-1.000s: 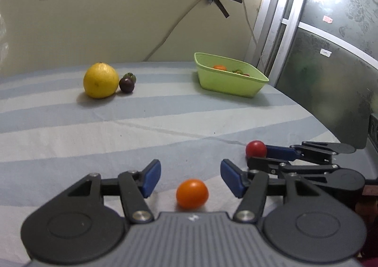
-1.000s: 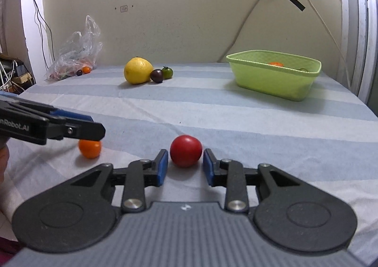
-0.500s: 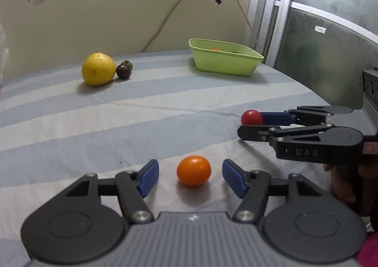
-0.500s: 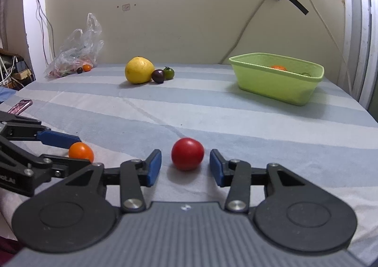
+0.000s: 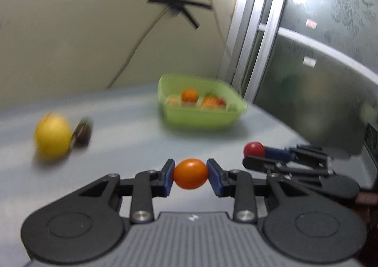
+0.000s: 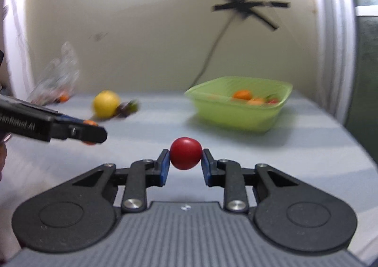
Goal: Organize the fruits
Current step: 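Carry both tomatoes to the green basket and open both grippers, then lower the right gripper around the yellow grapefruit and close it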
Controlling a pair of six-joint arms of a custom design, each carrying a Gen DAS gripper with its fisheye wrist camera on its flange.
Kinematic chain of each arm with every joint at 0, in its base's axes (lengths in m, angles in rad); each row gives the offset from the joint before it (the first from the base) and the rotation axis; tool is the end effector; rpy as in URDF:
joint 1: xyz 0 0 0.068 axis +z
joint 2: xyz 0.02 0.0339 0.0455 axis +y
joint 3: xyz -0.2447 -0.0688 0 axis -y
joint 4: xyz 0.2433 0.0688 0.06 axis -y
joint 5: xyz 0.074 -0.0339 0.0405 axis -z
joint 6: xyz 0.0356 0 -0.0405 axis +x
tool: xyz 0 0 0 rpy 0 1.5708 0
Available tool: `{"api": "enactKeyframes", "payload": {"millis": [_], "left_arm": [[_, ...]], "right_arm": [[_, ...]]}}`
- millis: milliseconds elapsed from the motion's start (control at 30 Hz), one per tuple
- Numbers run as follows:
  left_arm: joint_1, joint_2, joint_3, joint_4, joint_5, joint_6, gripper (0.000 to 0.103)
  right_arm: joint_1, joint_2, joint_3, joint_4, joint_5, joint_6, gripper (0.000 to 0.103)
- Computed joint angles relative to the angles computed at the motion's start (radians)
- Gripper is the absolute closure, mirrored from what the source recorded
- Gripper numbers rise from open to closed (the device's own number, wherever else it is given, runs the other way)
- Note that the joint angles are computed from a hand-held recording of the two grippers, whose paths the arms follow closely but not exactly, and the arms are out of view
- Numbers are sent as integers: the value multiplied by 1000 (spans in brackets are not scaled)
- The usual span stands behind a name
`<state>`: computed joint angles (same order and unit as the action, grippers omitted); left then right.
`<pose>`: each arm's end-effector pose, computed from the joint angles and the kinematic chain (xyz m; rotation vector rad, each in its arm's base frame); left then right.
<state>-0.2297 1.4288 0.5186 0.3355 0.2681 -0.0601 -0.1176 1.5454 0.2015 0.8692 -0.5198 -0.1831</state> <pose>0.2636 -0.0713 0.1416 0.3394 2.1301 -0.4560 0.2208 -0.0083 0.0866 -0.3838 1.9571 0.3376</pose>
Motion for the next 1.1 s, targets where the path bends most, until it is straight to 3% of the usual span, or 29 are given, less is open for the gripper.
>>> {"api": "enactKeyframes", "payload": {"millis": [167, 367, 433, 500, 533, 567, 600, 633, 733, 867, 1000, 1100], "left_arm": [[-50, 294, 351, -33, -20, -34, 73], [-79, 597, 739, -166, -52, -92, 72], [-88, 665, 815, -190, -80, -89, 67], [-93, 716, 864, -200, -91, -99, 52], [-95, 731, 875, -197, -97, -103, 50], [-98, 742, 882, -196, -102, -104, 48], [-101, 746, 876, -188, -111, -104, 47], [-102, 747, 876, -193, -117, -104, 47], [-98, 669, 754, -124, -113, -110, 47], [-58, 437, 416, 76, -83, -79, 44], [68, 209, 109, 167, -23, -24, 42], [218, 115, -39, 186, -18, 10, 42]], "right_arm": [[-33, 113, 143, 92, 37, 74, 72], [9, 303, 350, 86, 143, 80, 71], [20, 360, 395, 95, 178, 86, 70], [17, 403, 421, 108, 196, 113, 69], [11, 413, 426, 112, 193, 123, 69], [-2, 418, 416, 141, 175, 132, 63], [-9, 421, 405, 179, 177, 147, 47], [-14, 437, 401, 229, 191, 163, 42], [-34, 452, 358, 351, 205, 201, 41], [-62, 467, 298, 494, 223, 264, 41], [-73, 413, 252, 491, 168, 311, 42], [-34, 322, 238, 357, 63, 277, 42]]}}
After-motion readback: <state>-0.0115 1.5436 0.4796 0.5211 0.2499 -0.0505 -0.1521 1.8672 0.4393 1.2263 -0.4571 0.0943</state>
